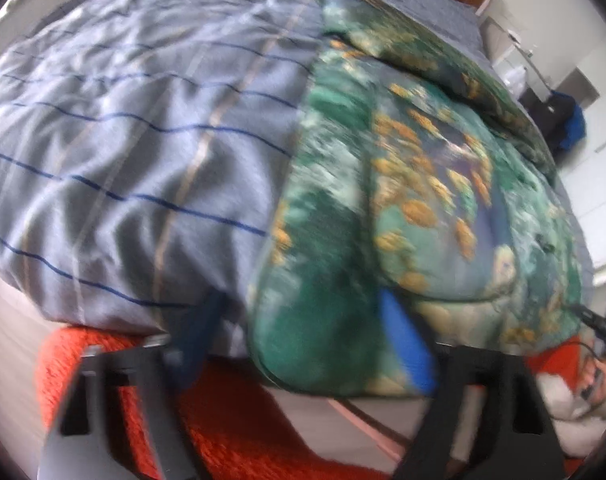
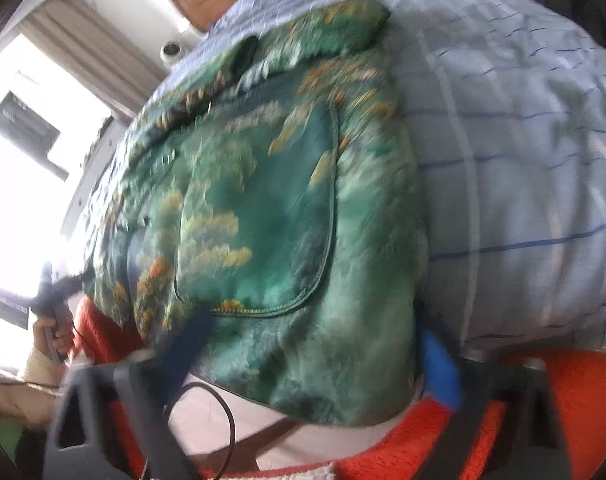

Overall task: Fold large clothes
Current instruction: 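Grasp the jacket hem with both tools and lift it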

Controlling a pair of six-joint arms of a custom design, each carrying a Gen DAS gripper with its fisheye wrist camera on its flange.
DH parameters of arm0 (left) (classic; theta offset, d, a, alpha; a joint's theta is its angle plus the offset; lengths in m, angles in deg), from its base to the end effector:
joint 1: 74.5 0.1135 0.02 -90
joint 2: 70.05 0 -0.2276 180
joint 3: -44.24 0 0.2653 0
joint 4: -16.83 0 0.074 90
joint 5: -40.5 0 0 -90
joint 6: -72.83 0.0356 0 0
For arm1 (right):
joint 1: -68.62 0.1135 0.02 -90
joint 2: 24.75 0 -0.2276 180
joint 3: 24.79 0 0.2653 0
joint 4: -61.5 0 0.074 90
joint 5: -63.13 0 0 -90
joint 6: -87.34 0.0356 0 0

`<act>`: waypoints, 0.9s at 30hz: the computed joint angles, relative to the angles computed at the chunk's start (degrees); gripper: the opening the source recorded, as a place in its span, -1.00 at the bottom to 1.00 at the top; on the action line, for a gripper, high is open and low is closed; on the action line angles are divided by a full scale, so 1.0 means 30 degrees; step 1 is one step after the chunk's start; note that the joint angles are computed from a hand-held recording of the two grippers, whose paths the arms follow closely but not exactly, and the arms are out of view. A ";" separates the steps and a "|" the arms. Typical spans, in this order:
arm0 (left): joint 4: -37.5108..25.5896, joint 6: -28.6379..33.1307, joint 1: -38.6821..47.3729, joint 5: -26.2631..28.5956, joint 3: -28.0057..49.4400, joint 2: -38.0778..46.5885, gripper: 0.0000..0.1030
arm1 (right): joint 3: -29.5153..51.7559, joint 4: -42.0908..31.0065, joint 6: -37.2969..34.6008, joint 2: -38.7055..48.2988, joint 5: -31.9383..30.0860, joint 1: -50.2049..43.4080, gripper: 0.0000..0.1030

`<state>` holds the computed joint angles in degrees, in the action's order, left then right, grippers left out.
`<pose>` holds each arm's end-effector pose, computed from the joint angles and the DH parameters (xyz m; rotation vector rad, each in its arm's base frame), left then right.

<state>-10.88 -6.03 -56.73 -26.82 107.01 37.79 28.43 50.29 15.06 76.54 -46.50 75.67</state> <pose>0.2982 0.0811 0.0403 -0.0749 2.7238 -0.4260 0.2931 0.0483 0.0469 0.1200 2.6286 0.5990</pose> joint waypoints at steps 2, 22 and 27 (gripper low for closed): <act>-0.0556 0.0152 -0.0481 -0.0563 -0.0136 -0.0387 -0.25 | 0.0286 -0.0793 -0.0120 0.0013 -0.0389 -0.0138 -0.29; -0.7099 -0.3005 -0.1041 0.6553 0.9272 -0.1315 -0.89 | 0.4287 0.0282 0.4759 -0.0612 -1.1913 -0.4262 -0.73; -0.6772 -0.6724 -0.2686 0.4620 2.0073 0.5677 -0.89 | 1.2144 0.0583 0.7316 0.4480 -1.1327 -0.4486 -0.74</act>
